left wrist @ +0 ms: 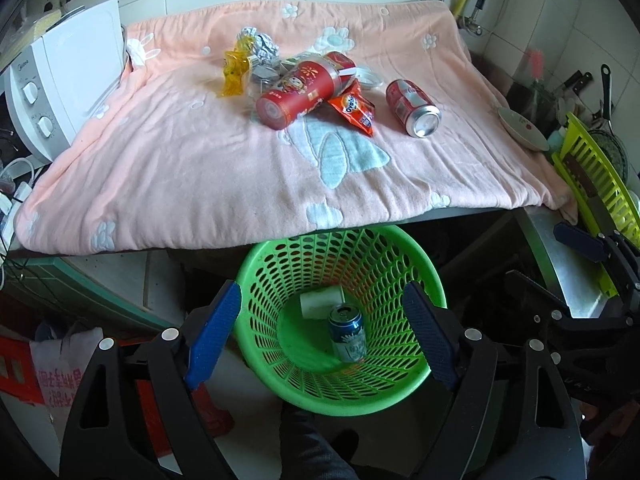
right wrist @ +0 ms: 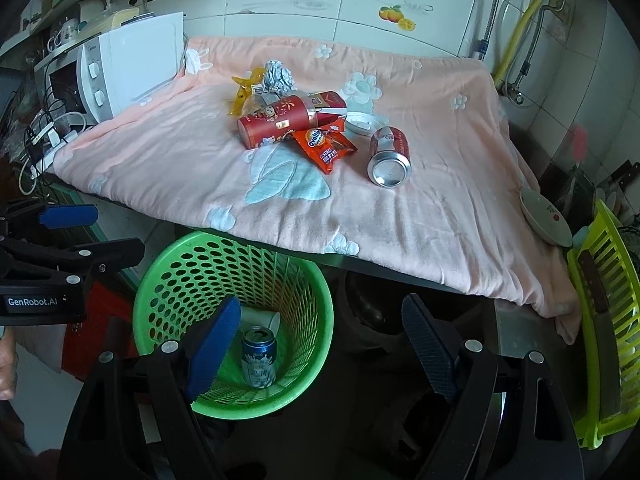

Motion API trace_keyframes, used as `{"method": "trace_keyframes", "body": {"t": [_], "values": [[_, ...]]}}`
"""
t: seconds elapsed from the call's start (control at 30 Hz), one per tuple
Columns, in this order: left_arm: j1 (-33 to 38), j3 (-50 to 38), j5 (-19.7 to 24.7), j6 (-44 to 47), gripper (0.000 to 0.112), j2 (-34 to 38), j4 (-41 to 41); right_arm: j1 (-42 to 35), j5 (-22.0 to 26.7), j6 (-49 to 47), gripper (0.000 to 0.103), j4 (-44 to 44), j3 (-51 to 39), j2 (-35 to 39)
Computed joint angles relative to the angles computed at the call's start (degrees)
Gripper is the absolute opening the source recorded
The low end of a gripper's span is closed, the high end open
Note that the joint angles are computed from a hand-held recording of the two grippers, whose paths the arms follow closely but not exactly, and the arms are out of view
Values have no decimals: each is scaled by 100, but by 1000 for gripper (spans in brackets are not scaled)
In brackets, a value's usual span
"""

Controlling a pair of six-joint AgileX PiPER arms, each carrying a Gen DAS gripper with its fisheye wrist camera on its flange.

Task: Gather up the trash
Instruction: 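Reach the right tool to the orange snack packet while the left tool approaches the red paper cup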

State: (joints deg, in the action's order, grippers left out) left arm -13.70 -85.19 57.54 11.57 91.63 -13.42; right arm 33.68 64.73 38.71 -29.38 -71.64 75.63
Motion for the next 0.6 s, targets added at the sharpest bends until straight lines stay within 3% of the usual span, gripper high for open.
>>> {"method": "trace_keyframes", "body": {"t": [0.6], "values": [[301, -1063, 139, -11, 82, 628, 164, -503, -212, -563, 80, 247, -672, 573]]}}
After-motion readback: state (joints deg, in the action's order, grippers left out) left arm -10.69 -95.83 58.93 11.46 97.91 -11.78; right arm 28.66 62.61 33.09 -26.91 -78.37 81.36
